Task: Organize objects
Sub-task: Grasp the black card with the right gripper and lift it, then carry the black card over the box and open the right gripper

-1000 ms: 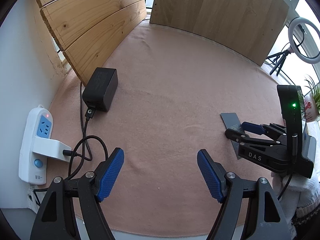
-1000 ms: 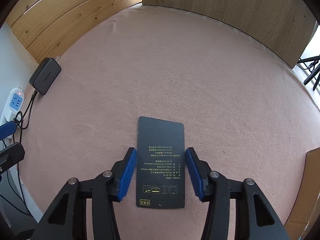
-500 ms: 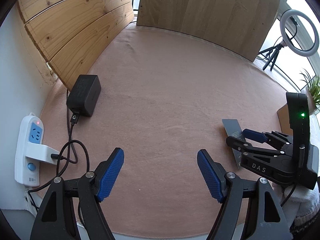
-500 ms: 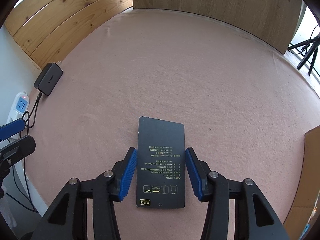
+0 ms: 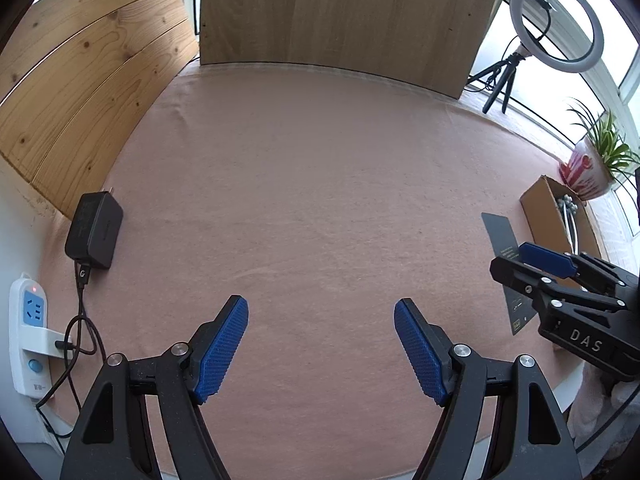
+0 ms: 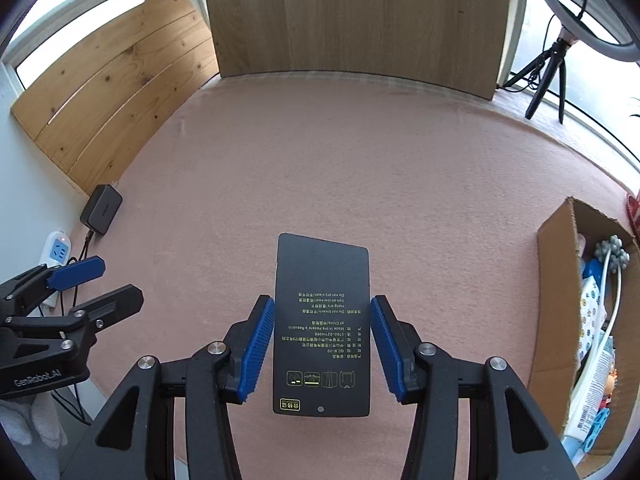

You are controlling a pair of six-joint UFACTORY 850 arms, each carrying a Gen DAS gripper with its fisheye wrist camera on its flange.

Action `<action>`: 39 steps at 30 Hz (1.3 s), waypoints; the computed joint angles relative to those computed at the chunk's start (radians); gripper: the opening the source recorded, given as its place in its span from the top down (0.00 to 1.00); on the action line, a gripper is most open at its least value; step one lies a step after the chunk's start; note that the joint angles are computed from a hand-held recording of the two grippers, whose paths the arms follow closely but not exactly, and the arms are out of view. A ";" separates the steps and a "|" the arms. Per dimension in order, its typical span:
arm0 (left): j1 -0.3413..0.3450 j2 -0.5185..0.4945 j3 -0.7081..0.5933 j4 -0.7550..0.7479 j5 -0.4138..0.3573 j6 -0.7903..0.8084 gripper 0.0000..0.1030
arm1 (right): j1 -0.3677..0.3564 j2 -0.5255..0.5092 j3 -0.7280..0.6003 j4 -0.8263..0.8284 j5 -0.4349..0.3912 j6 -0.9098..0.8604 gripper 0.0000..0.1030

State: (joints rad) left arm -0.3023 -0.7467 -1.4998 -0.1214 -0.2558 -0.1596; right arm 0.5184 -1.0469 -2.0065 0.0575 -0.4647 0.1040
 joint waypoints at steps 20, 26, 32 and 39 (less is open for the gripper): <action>-0.120 -0.126 -0.234 0.056 -0.096 -0.033 0.24 | -0.138 0.276 0.381 -0.229 0.203 0.300 0.56; -0.149 -0.158 -0.288 0.062 -0.110 -0.048 0.24 | -0.188 0.308 0.430 -0.343 0.207 0.418 0.56; -0.176 -0.190 -0.337 0.110 -0.127 -0.112 0.24 | -0.224 0.316 0.458 -0.379 0.210 0.449 0.56; -0.199 -0.221 -0.392 0.159 -0.145 -0.170 0.24 | -0.251 0.303 0.462 -0.363 0.212 0.418 0.56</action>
State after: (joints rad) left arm -0.5018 -0.9674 -1.8916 0.0376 -0.4007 -0.3295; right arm 0.2672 -0.7441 -1.5446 -0.3050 -0.2530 0.5224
